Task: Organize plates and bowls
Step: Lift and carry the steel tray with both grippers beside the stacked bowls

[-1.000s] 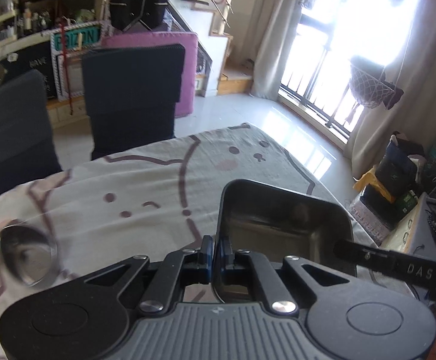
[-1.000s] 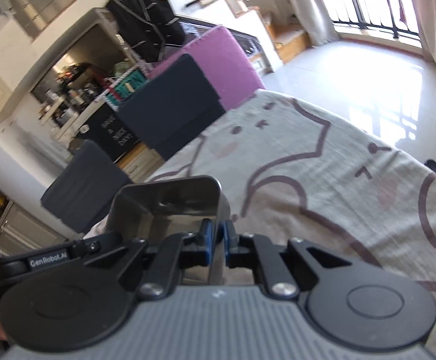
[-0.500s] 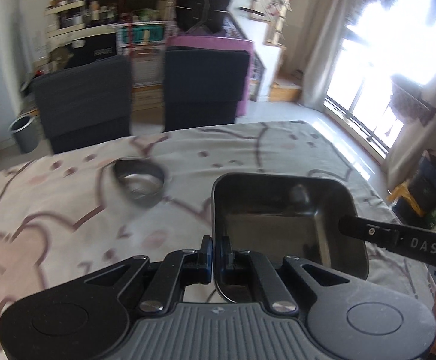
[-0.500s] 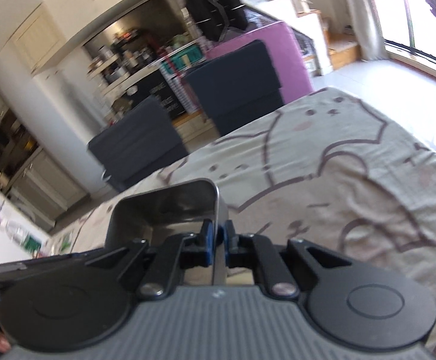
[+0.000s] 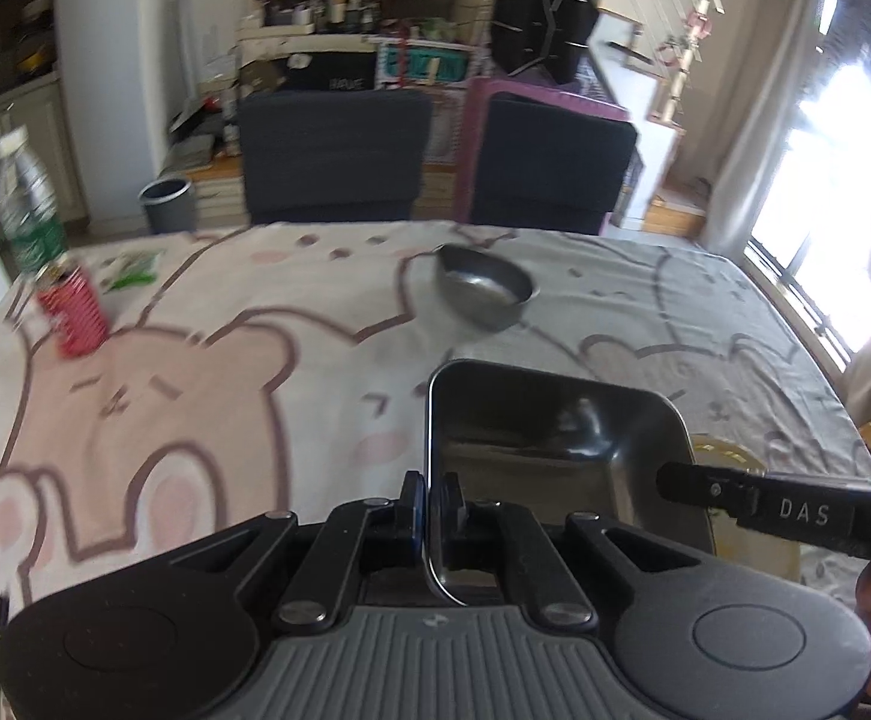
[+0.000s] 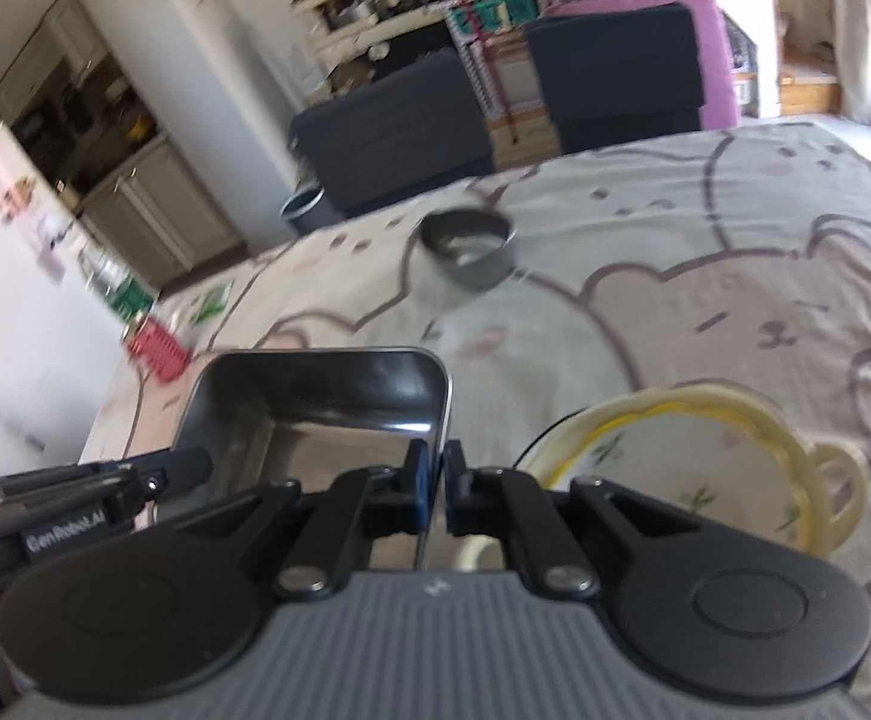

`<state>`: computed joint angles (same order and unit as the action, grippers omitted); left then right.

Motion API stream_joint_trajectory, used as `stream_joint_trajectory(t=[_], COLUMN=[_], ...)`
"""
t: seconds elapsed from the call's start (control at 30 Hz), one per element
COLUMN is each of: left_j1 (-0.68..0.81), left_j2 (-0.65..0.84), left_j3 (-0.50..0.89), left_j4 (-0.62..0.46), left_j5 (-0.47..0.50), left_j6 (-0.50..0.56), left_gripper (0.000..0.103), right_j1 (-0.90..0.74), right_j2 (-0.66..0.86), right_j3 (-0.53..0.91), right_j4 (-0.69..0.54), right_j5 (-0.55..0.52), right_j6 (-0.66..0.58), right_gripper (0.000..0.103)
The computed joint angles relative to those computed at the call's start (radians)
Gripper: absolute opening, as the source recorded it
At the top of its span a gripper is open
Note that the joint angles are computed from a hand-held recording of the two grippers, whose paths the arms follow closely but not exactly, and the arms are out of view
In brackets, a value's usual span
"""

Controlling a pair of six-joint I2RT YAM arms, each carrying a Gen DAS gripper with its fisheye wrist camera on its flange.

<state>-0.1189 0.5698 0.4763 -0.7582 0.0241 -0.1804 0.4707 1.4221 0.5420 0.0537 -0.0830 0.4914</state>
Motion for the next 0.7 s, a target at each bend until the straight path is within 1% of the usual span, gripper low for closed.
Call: stream_joint_trajectory(t=[0.07,0.13,0.17,0.27,0.33,0.4,0.57,0.7], left_j1=[0.073,0.158,0.185,0.276,0.355,0.403,0.396,0.338], left_j2=[-0.048,-0.089,-0.101,-0.109,-0.111,-0.094,-0.032,0.055], left_j3=[-0.021,-0.049,-0.06,-0.091,-0.097,-0.1,-0.117,-0.127], left_j4=[-0.031,-0.05,-0.062,-0.087,-0.102,-0.099,-0.074,-0.045], left_j5=[0.035,0.091,0.108,0.162,0.206,0.231,0.186,0.121], left_j6=[0.023,0.041,0.049,0.099,0.146,0.162,0.169,0.145], left_gripper=[0.005,0.009,0.009,0.009,0.009,0.009,0.009,0.009], right_j1=[0.039,0.084,0.099,0.136,0.15,0.168,0.227,0.244], right_j2=[0.033,0.047,0.067,0.121,0.154,0.158,0.204,0.242], right_j3=[0.024,0.014,0.015,0.024,0.03,0.034,0.067,0.093], right_j4=[-0.02,-0.022,-0.016,-0.008,-0.002,-0.007,-0.006,-0.014], right_j5=[0.014,0.025,0.024,0.039,0.03,0.025,0.069,0.082], right_j6=[0.005,0.034,0.047,0.072,0.09,0.105,0.106,0.096], right_gripper=[0.007,0.007,0.007,0.007,0.007,0.007,0.007,0.007])
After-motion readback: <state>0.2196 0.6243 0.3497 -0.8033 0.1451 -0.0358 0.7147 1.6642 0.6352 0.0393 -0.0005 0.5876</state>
